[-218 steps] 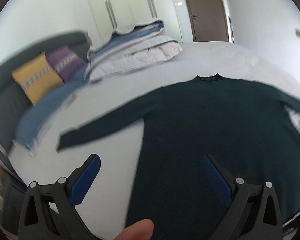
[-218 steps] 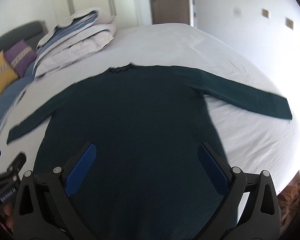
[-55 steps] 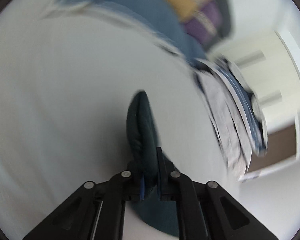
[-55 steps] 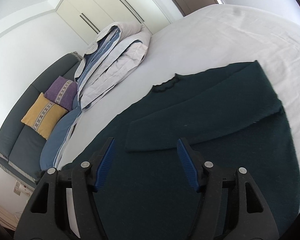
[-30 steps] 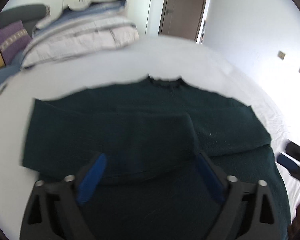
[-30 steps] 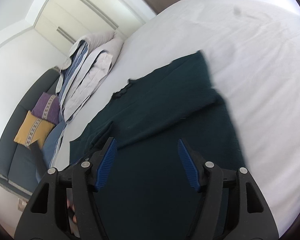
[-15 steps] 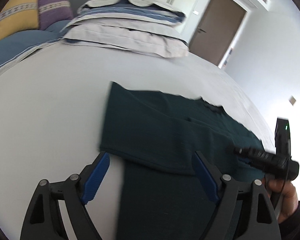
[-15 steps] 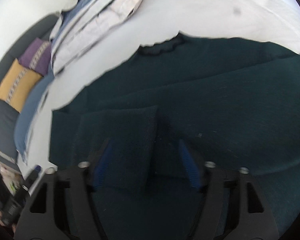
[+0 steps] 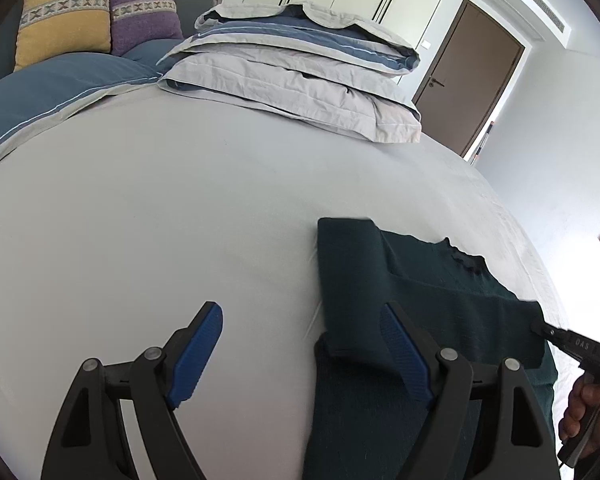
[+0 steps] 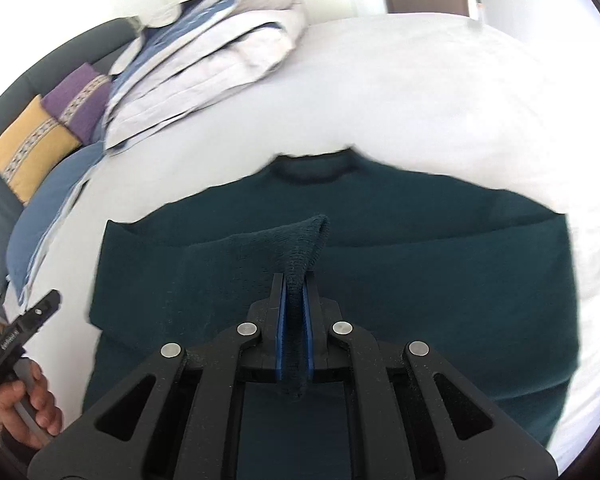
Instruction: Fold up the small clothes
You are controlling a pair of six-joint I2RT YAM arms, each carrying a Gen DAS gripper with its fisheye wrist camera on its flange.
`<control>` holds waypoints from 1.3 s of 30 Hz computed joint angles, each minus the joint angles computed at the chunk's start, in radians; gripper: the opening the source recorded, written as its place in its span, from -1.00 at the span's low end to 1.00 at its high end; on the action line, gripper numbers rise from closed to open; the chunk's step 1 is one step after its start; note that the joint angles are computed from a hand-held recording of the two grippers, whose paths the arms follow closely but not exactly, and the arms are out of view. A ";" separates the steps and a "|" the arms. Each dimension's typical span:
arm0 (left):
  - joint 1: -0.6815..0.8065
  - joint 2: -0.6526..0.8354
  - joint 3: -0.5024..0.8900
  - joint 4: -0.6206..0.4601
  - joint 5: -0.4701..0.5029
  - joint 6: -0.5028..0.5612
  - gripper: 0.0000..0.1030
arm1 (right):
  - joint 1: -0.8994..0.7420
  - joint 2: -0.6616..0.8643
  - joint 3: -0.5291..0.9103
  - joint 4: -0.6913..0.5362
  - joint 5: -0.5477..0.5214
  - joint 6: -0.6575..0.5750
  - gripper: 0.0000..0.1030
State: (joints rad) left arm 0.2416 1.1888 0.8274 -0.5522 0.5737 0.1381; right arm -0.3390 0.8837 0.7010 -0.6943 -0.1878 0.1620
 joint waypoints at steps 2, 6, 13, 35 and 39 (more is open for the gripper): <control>-0.037 0.028 0.010 0.019 -0.034 -0.023 0.59 | -0.117 0.018 -0.012 -0.010 -0.064 -0.070 -0.88; -0.127 0.108 0.038 0.051 -0.110 -0.058 0.41 | -0.253 0.080 -0.083 0.065 -0.138 -0.163 -0.88; -0.263 0.299 0.177 0.089 -0.264 -0.122 0.36 | -0.297 0.123 -0.122 0.142 -0.176 -0.210 -0.88; -0.367 0.441 0.173 0.270 -0.412 -0.145 -0.09 | -0.205 0.069 -0.176 0.259 -0.005 -0.137 -0.93; -0.354 0.430 0.152 0.295 -0.395 -0.153 -0.09 | -0.245 0.108 -0.159 0.240 0.004 -0.152 -0.99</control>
